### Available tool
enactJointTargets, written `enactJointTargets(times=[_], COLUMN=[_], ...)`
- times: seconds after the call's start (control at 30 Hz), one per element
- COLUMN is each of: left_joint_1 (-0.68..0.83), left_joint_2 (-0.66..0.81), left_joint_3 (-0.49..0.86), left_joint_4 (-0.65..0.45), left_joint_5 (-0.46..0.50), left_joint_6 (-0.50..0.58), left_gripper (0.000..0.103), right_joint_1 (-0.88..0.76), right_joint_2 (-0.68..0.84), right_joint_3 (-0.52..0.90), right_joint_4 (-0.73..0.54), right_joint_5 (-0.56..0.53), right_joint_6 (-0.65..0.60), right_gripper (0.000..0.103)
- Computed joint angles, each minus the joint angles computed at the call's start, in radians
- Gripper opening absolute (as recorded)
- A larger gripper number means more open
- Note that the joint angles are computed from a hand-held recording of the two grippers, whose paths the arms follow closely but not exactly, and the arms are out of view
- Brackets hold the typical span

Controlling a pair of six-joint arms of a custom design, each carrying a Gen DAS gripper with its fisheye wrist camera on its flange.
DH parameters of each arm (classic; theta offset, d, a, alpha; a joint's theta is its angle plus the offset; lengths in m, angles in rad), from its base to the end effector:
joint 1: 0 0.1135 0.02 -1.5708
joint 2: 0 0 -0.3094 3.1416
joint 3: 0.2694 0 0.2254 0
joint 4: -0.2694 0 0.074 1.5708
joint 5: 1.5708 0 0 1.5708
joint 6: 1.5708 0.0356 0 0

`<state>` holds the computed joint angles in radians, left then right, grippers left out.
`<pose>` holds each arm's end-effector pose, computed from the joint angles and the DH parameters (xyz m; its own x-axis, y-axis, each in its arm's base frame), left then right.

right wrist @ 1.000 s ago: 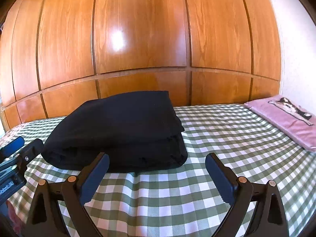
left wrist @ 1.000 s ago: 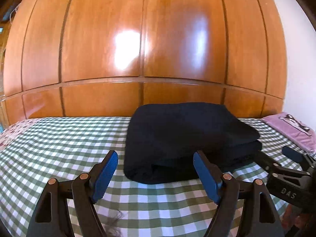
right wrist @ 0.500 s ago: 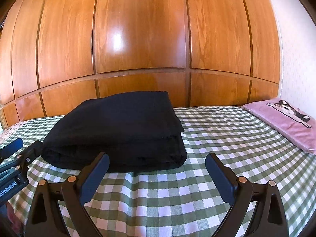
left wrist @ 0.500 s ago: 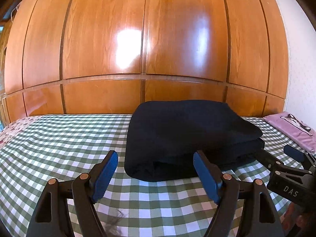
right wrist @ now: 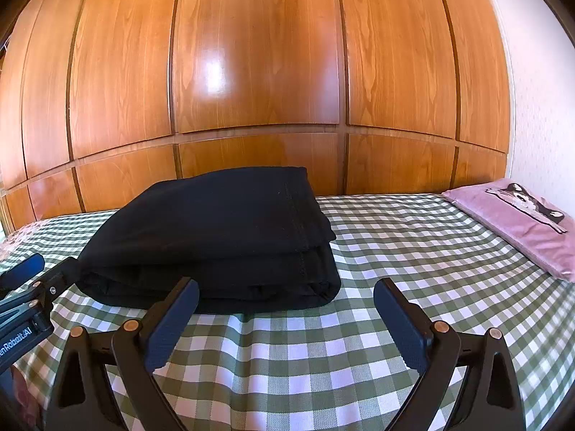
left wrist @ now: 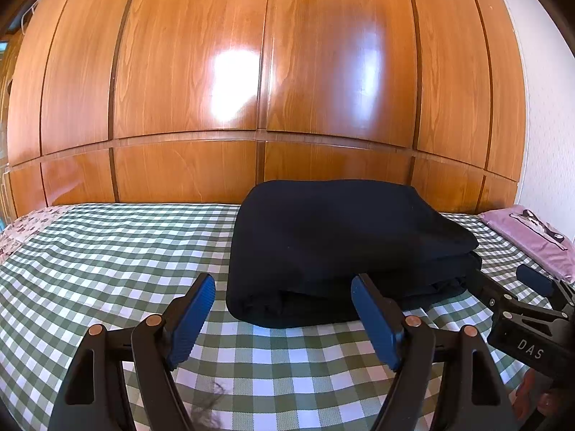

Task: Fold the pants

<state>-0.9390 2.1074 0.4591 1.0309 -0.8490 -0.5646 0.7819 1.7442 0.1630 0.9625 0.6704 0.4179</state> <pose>0.1991 -0.2269 0.1017 -0.3807 -0.0784 -0.9214 -0.0379 0.9969 -0.0692 0.1675 0.1352 0.1413 -0.4544 -0.0031 -0.8908 -0.0093 1.0000 0.0013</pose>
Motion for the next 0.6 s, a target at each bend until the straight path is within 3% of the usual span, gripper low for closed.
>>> enactJointTargets(times=[0.6], left_joint_1=[-0.007], left_joint_2=[0.007], left_joint_3=[-0.005], left_joint_4=[0.023], left_joint_5=[-0.016], left_joint_6=[0.011], left_gripper=[0.073], right_joint_1=[-0.014], right_joint_2=[-0.003], right_joint_3=[0.005], right_joint_4=[-0.016], right_joint_5=[-0.018], right_joint_6=[0.001], right_gripper=[0.098])
